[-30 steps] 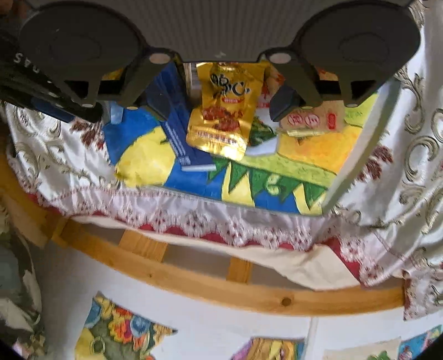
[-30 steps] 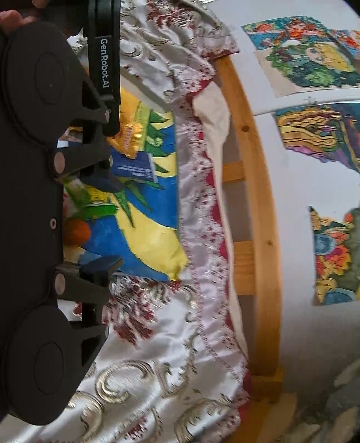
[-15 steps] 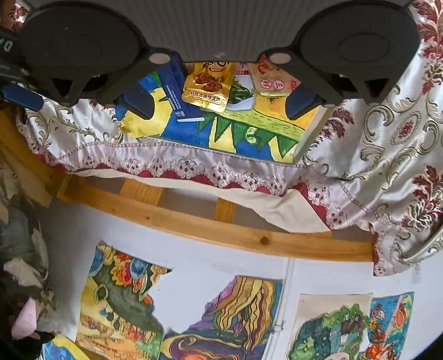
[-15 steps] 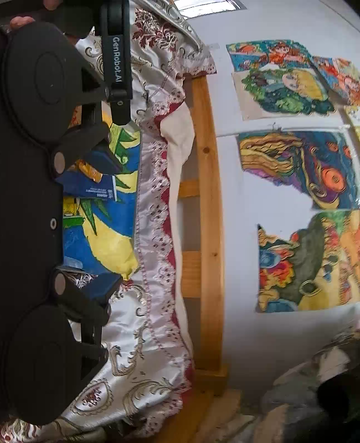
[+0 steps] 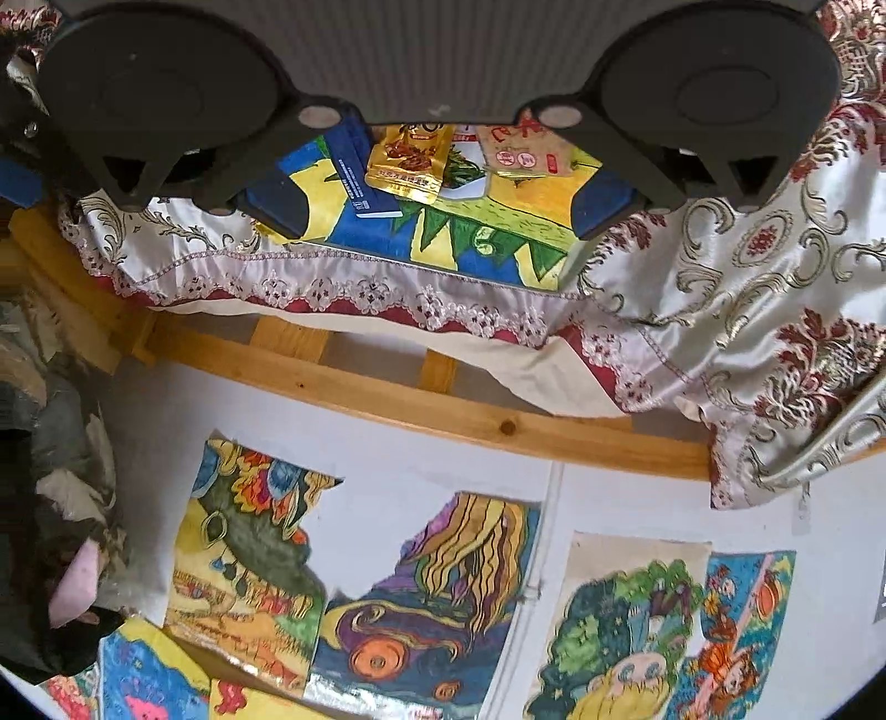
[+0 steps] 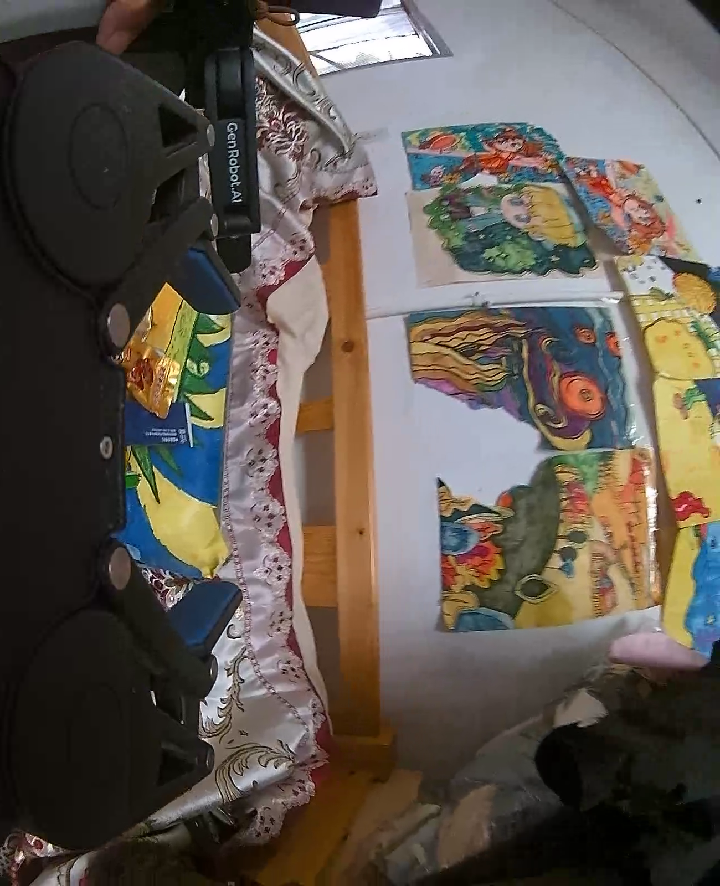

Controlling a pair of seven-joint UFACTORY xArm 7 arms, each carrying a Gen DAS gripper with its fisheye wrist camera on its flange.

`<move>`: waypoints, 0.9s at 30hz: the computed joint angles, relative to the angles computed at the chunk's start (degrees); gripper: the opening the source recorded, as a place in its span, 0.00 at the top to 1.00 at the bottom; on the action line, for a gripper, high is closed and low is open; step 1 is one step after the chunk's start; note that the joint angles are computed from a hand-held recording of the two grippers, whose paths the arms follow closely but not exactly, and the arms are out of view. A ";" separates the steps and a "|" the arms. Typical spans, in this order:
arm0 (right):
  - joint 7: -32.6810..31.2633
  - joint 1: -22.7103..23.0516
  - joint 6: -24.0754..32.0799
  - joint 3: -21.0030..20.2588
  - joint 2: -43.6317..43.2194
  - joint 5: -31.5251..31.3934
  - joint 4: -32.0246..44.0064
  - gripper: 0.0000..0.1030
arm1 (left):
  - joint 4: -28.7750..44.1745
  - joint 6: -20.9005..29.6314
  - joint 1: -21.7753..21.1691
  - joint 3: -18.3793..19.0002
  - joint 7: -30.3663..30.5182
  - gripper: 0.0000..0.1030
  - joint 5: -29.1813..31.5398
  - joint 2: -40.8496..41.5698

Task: Organize snacks
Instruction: 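Lower both items into the tin box and open both grippers, then lift both tools back from the tin box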

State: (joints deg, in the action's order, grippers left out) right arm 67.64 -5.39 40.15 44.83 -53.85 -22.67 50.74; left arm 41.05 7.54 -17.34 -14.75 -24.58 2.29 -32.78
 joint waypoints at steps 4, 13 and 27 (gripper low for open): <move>1.00 0.90 1.77 0.79 -1.79 0.76 0.39 0.01 | -3.24 -0.29 -0.58 0.38 0.51 0.00 0.23 -4.52; 1.36 1.40 4.89 2.84 -5.67 2.41 0.98 0.01 | -7.70 0.40 -0.96 0.19 1.42 0.00 0.23 -11.76; -1.51 0.75 10.01 6.91 -14.51 5.96 2.90 0.01 | -13.39 4.22 -4.21 1.43 -0.03 0.00 -2.59 -22.01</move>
State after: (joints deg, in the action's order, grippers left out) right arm 66.13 -4.65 50.16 51.74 -68.36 -16.71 53.63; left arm 27.66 11.76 -21.55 -13.32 -24.61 -0.30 -54.79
